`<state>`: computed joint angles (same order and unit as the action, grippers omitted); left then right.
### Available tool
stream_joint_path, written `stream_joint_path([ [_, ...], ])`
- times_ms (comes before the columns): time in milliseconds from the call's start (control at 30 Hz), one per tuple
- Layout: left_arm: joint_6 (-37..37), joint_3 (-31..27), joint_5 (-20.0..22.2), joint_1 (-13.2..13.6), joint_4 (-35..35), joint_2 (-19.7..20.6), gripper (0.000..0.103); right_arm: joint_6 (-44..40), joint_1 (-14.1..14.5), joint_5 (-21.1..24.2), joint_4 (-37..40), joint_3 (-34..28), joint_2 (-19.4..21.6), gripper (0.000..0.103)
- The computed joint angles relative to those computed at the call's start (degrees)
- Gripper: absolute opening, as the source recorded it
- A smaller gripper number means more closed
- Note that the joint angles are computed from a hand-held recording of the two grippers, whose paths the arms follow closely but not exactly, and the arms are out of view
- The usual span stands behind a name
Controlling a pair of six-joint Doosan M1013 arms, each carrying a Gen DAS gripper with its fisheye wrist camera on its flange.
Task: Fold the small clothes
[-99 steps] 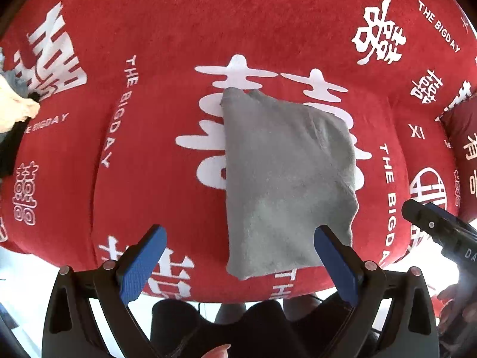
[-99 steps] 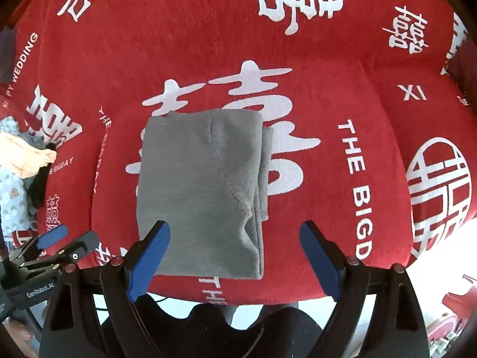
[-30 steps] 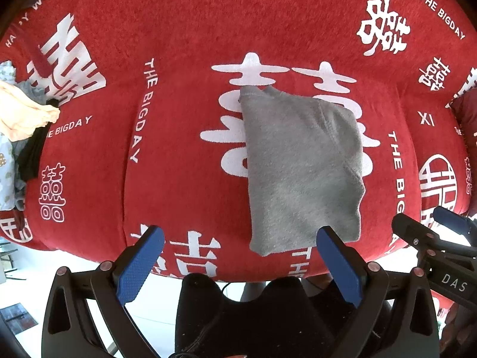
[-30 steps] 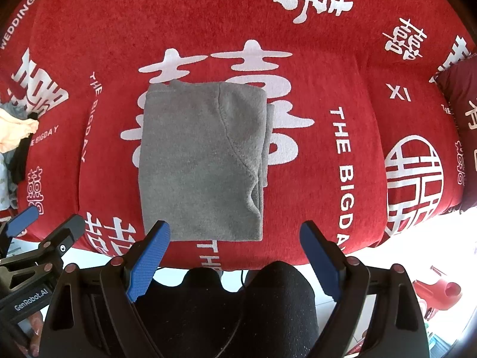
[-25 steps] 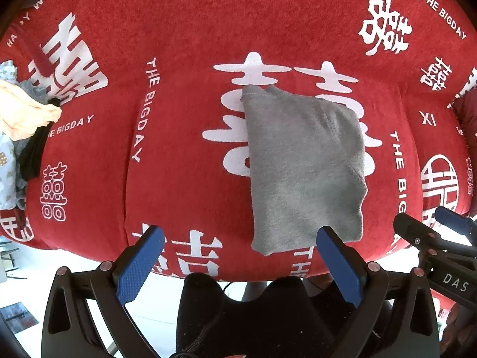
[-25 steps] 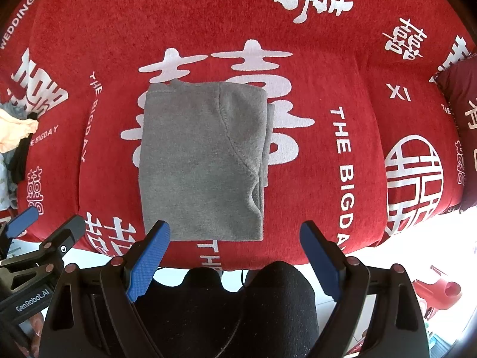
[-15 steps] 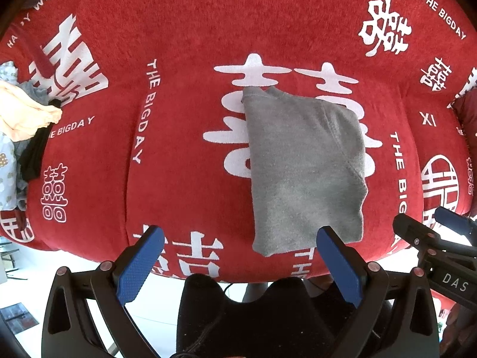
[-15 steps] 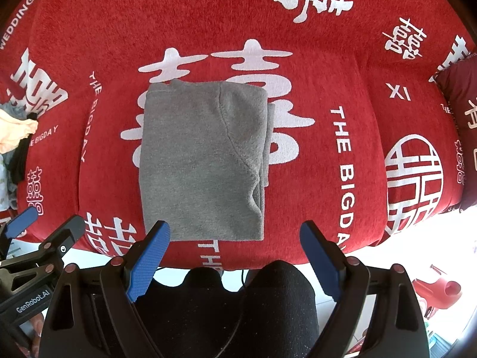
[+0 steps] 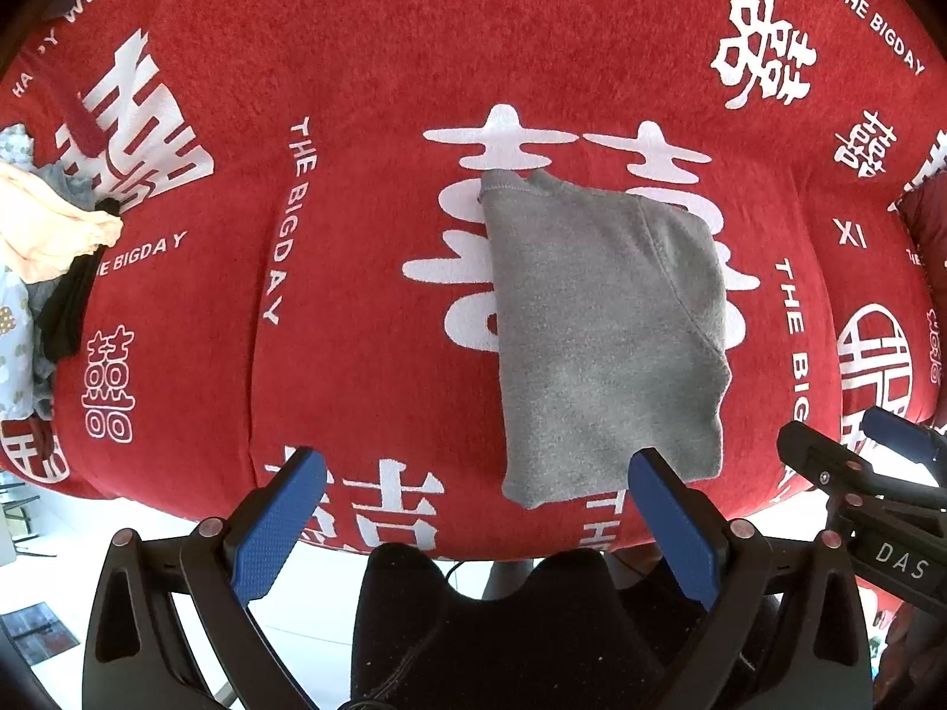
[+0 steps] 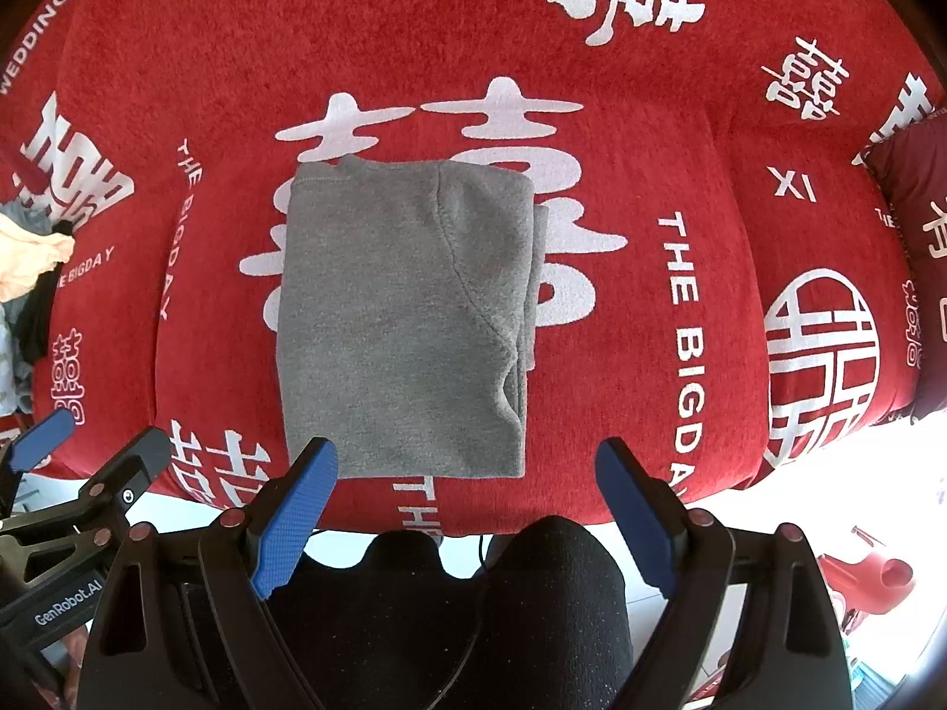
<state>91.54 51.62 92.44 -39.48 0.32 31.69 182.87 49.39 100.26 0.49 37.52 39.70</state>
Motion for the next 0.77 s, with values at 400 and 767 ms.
stream_joint_path([
  [400,-0.45,0.75,-0.31,-0.13,0.39,-0.23,0.102,-0.08,-0.01,-0.21,0.31,0.21,-0.04,0.091],
  [767,1.57,0.70,-1.26,0.14,-0.96,-0.37,0.102,-0.27,-0.07,-0.32,0.37,0.84,-0.36,0.091],
])
